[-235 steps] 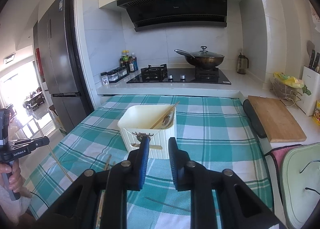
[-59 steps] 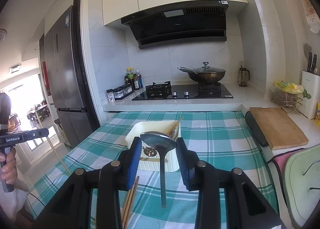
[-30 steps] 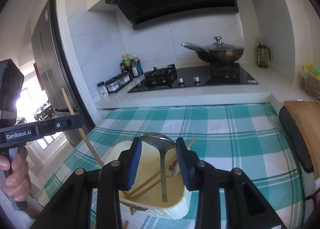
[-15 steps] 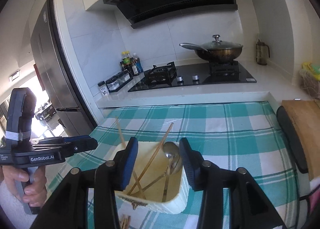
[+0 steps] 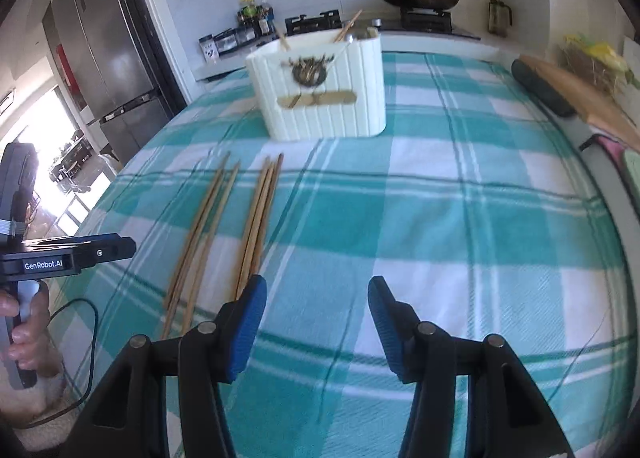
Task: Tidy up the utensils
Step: 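Move both open tools back over the chopsticks lying on the cloth, then grasp a wooden chopstick with the right tool while the left tool grasps another chopstick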
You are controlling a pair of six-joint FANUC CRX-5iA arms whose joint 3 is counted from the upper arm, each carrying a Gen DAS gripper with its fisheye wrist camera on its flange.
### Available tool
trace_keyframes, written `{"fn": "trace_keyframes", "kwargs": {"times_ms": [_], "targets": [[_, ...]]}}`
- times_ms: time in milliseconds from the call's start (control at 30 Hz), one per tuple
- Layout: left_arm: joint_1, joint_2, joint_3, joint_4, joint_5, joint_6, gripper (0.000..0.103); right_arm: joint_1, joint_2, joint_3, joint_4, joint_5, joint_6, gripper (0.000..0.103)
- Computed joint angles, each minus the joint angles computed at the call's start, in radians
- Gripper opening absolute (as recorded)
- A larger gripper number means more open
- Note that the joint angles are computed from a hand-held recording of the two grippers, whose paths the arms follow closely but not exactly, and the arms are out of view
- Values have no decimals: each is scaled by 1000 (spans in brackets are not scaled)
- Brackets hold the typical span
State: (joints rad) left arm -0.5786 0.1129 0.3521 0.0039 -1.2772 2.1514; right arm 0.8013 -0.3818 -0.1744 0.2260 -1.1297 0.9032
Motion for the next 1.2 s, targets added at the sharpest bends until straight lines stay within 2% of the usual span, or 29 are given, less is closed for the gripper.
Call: {"fn": "trace_keyframes", "kwargs": {"times_ms": [133, 267, 333, 400, 500, 567, 633, 767, 933, 1200], "targets": [[-37, 8, 37, -70, -9, 29, 61, 53, 20, -5, 41, -5, 19, 54], [-46, 11, 50, -105, 0, 49, 61, 62, 56, 9, 54, 12, 26, 52], [-48, 14, 51, -119, -4, 68, 61, 45, 95, 38, 32, 13, 62, 46], [-47, 9, 38, -119, 0, 76, 61, 29, 135, 74, -1, -2, 106, 31], [-47, 4, 28, -122, -1, 82, 61, 8, 168, 114, -59, -14, 150, 22], [-47, 3, 25, -122, 0, 84, 61, 4, 184, 132, -77, -27, 174, 19], [-46, 2, 24, -122, 2, 83, 61, 7, 205, 147, -73, -48, 182, 10], [-47, 6, 25, -119, 1, 78, 61, 1, 233, 173, -102, -79, 203, 9], [-42, 11, 21, -108, 0, 80, 61, 15, 240, 160, -66, -84, 180, 5], [-40, 22, 27, -108, 6, 82, 61, 21, 154, 42, 62, -79, -22, 4]]}}
